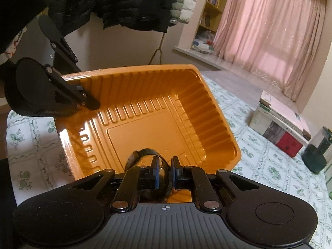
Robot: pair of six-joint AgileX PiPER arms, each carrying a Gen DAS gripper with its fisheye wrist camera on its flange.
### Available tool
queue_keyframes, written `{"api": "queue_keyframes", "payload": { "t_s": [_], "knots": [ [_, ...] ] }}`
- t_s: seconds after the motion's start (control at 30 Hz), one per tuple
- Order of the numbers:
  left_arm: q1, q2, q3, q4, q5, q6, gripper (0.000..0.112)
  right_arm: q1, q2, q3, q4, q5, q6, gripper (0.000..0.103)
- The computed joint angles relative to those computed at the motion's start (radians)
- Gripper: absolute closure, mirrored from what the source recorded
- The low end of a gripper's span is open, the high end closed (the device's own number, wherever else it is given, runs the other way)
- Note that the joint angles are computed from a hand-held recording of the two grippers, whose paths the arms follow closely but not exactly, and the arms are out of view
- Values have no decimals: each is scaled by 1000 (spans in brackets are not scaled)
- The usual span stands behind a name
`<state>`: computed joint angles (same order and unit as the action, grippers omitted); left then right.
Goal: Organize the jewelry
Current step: 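Carry the black band bracelet into the orange tray and open the right gripper, then grasp the black strap wristwatch by its band with the right gripper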
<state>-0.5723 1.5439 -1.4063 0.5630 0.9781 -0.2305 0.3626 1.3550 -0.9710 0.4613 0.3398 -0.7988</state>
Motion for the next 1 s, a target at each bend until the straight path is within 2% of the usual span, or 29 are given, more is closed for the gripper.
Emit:
{"api": "queue_keyframes", "payload": {
  "t_s": [0.07,0.23,0.5,0.6,1.0],
  "knots": [
    [2,0,1,-2,0,1,108,-8,-10,11,4,-15,7,87],
    [4,1,-2,-8,2,3,108,-62,-21,21,-60,-1,133,68],
    [6,3,-6,-10,1,9,108,-206,-80,90,-151,62,355,65],
    [6,3,-6,-11,1,10,108,-286,-95,109,-155,92,391,65],
    [3,5,-11,-8,5,13,108,-613,-110,110,9,218,269,64]
  ]
}}
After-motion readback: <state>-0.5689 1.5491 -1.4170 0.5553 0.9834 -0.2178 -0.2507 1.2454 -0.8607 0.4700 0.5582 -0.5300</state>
